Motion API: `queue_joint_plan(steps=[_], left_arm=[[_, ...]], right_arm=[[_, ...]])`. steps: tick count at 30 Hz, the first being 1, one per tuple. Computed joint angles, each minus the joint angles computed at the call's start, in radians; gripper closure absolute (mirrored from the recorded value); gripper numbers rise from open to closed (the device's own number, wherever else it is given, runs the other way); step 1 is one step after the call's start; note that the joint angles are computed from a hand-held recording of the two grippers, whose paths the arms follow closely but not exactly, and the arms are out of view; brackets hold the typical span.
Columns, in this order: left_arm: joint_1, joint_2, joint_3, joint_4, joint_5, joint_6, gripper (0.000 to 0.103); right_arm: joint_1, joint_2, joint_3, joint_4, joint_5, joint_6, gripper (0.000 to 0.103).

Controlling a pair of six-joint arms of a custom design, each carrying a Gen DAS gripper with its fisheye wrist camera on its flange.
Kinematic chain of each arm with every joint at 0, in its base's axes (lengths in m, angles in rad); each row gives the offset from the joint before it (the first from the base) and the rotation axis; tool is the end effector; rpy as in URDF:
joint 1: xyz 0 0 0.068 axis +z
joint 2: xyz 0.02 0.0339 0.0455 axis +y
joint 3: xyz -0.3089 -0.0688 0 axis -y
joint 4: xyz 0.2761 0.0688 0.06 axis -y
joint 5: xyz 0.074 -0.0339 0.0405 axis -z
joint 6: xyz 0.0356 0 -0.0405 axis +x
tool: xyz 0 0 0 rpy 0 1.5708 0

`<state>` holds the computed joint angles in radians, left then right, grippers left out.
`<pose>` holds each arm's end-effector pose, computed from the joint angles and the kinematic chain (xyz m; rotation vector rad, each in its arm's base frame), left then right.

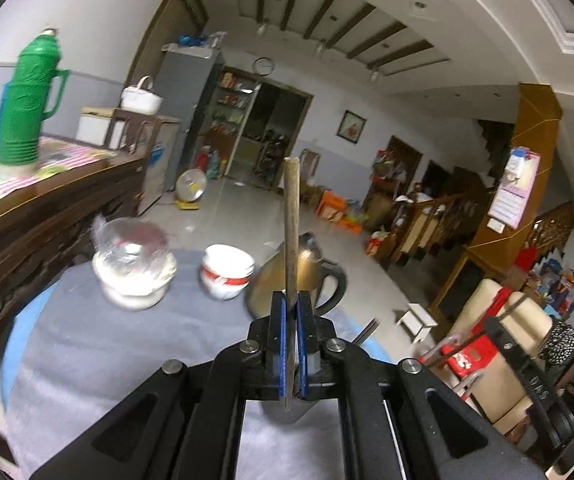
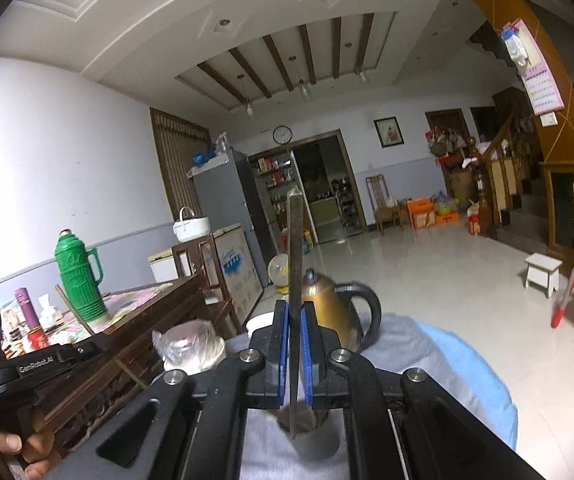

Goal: Organize utensils
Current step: 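Lower the chopsticks into the grey cup and open both grippers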

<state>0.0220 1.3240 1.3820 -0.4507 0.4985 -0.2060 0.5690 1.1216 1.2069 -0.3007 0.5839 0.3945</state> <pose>0.3142 -0.0101 0.4487 0.1068 1.9590 -0.6090 0.2272 0.1220 0.4529 0.2622 1.7339 0.1817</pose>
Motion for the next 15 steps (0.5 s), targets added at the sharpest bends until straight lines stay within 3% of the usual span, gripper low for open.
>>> queue_joint_plan(steps=[6,15], left_arm=[[-0.107,0.138,0.093,0.055,-0.057,-0.017,0.098],[-0.202,0.335,0.173,0.034,-0.164,0.008,0.098]], right_arm=[[-0.073,0.12,0.048,0.026,-0.071,-0.043,0.096],[-0.157,0.204,0.022,0.031,-0.177,-0.04,0.096]])
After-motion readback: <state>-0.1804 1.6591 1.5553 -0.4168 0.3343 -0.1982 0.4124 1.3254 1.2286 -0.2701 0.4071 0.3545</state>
